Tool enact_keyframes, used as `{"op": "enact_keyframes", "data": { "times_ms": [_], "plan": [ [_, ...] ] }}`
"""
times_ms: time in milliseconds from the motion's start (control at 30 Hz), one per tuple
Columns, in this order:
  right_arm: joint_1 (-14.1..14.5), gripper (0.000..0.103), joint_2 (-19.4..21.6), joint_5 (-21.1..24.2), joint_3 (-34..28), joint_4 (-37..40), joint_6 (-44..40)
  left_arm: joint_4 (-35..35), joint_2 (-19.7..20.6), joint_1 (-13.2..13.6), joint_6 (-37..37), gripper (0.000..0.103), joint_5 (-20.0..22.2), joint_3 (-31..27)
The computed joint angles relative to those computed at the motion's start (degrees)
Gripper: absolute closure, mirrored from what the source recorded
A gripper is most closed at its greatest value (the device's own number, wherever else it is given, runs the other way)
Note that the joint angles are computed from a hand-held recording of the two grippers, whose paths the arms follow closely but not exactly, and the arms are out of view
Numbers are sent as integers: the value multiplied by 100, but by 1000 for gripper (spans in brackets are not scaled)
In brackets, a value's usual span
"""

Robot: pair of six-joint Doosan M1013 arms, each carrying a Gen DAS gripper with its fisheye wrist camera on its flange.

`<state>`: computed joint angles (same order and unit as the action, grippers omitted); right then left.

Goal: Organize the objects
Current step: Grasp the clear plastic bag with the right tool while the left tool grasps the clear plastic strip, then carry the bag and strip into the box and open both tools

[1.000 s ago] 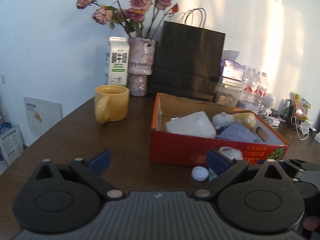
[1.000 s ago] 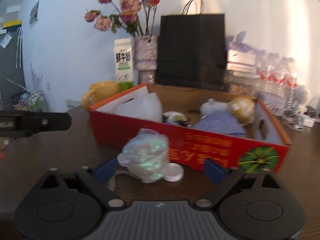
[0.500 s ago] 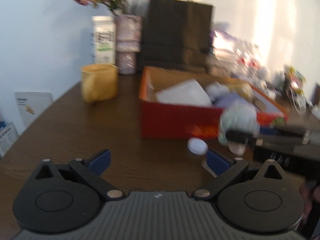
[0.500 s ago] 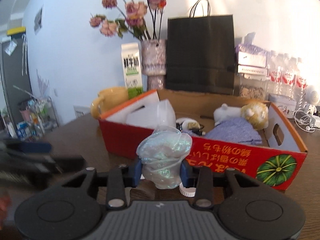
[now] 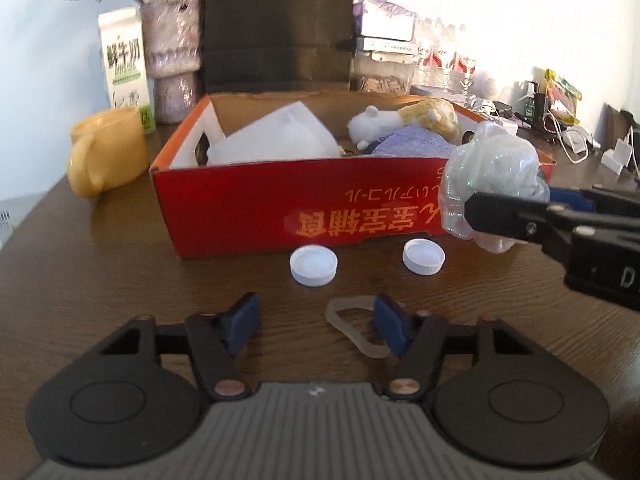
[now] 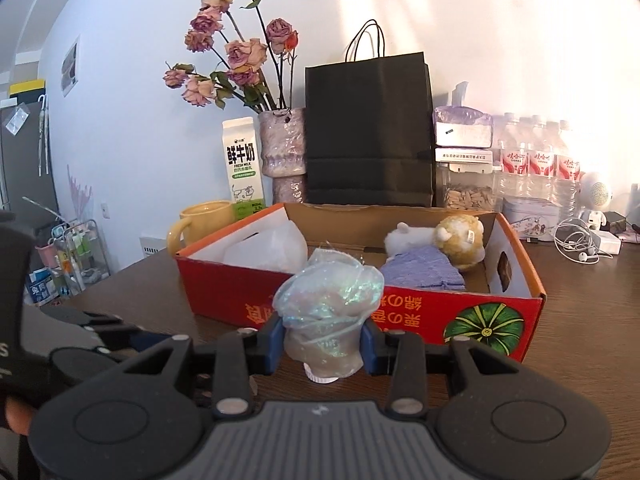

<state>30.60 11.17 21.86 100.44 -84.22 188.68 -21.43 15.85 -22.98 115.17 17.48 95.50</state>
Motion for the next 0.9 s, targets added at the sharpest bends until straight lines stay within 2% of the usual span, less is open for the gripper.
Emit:
{"op": "enact_keyframes", "data": {
  "times_ms": [33, 67, 100, 267, 500, 800, 900],
  "plan": [
    [-4, 66, 0, -12, 2, -17, 20, -71, -7, -2, 120, 57, -25, 12],
    [-10, 66, -3, -31, 4, -26, 29, -102, -15, -7, 168, 82, -37, 20],
    [-9, 66, -1, -38, 2, -41, 35, -189, -16, -3, 256, 99, -9, 14],
    [6, 66, -4, -33, 9, -157, 126, -945, -34, 29, 1027, 100, -20, 61],
    [20, 66, -11, 13, 21, -262, 234, -2044, -170, 66, 2074, 100, -286, 181],
    [0, 66, -50, 219, -28, -662, 529, -4700, -293, 77, 4641, 100, -492, 127],
    [-58, 66, -14, 321, -149, -663, 441, -5352, -229, 34, 5233, 100, -538, -45]
  ]
}}
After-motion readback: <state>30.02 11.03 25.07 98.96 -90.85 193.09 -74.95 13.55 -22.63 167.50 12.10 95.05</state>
